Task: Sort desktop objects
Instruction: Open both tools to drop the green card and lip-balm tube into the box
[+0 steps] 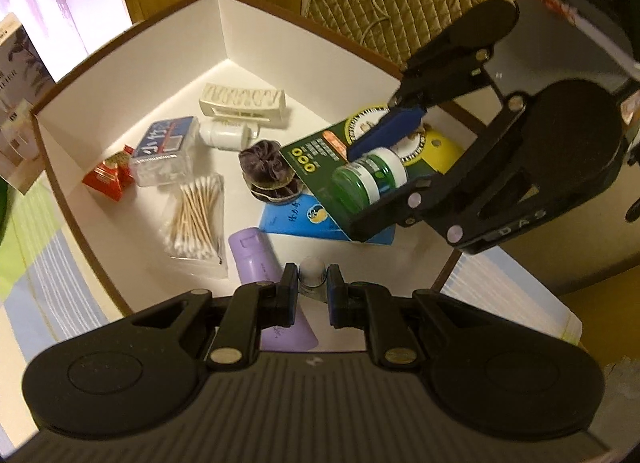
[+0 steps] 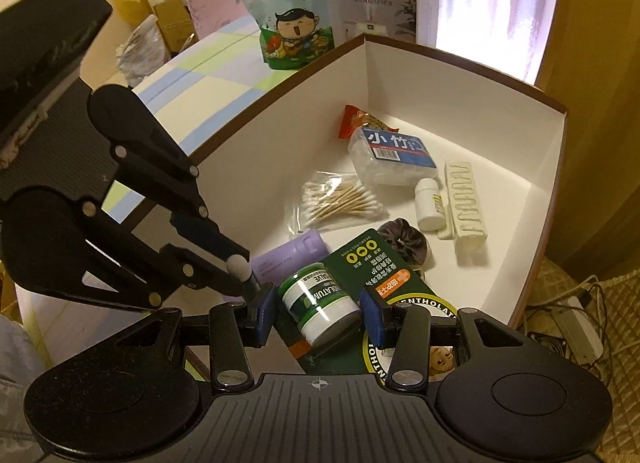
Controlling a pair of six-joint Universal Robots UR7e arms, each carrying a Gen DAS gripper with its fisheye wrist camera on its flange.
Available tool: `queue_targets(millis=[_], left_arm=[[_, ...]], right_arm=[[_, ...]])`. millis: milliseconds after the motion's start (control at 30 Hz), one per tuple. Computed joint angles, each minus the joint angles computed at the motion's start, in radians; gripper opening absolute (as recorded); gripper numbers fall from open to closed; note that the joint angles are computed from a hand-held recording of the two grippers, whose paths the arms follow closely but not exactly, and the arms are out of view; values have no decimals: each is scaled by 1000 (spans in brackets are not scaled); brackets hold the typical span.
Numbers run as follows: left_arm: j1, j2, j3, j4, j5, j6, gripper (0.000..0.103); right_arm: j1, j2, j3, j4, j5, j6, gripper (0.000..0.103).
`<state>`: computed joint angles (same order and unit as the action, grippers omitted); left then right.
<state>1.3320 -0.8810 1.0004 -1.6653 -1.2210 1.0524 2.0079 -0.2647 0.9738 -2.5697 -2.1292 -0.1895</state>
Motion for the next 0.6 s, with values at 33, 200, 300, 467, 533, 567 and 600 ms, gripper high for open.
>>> queue_targets(millis=[33,200,300,467,533,567,600], left_arm=[[1,2,1,2,5,-1,11],[7,17,-13,19,18,-18,12],[9,22,-18,20,19,-18,16],[11,28,-32,23,17,-22,17],[11,29,-39,27,19,-24,18],[11,27,-41,27,19,-23,19],[11,26,-43,28,18,-20,20]], right_arm=[[0,-1,0,0,3,-5,48],[-3,-3,-6,15,13,-14,48],[-3,0,-15,31,11,-16,48],[-4,4,-28,55,7,-18,48],[-4,5,-32,62,6,-21,48],[-4,7,-35,66,4,-23,48],[-4,8,-39,70,3,-25,48]])
